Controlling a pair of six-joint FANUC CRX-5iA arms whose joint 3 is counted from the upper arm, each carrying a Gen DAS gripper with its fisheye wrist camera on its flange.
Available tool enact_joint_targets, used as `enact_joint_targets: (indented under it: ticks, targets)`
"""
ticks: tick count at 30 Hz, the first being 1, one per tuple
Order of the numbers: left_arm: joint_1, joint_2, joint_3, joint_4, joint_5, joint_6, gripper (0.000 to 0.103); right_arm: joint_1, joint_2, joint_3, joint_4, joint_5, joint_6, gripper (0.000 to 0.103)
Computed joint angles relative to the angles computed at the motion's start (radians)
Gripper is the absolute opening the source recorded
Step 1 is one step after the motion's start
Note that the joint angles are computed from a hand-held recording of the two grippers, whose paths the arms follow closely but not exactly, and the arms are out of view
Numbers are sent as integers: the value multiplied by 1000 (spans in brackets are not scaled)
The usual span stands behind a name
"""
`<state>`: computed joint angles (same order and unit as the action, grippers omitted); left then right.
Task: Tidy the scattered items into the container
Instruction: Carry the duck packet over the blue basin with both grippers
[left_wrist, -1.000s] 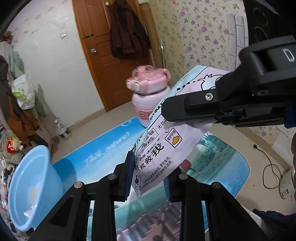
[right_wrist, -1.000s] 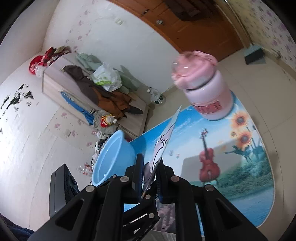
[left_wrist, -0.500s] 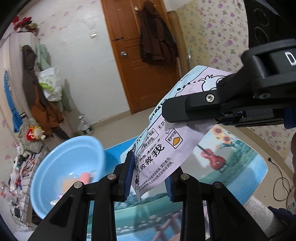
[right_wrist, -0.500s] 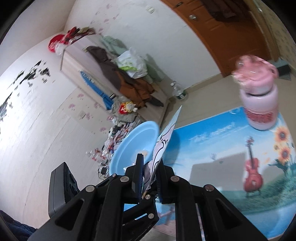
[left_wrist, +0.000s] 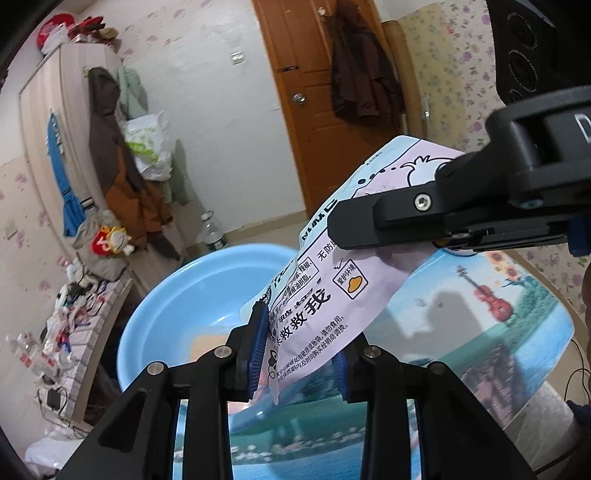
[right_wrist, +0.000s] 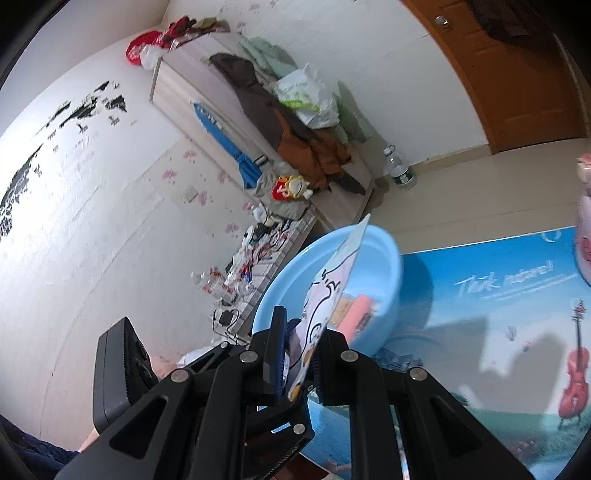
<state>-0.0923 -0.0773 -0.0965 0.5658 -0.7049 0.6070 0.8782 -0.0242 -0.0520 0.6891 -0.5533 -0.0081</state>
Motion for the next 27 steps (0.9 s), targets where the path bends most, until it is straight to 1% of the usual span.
enact_joint_targets:
  ticks: [5, 10, 16, 23, 25, 27]
  targets:
    - [40, 19, 12, -27, -6, 20, 33, -19, 95, 121, -152, 1, 158, 14]
    - [72, 43, 32, -58, -21, 60, 33, -33, 166, 207, -257, -15, 262, 15]
    - [96, 82, 73, -104, -37, 108, 33, -70, 250, 314, -421, -23, 385, 15]
    - [102, 126, 115, -152, -48, 151, 36, -98, 330, 408, -508, -51, 451, 16]
    - [100, 134, 123, -165, -53, 160, 37, -105, 339, 418, -528, -59, 462, 17]
    - [103, 146, 131, -154, -63, 162, 38, -111, 350, 428, -542, -74, 462, 22]
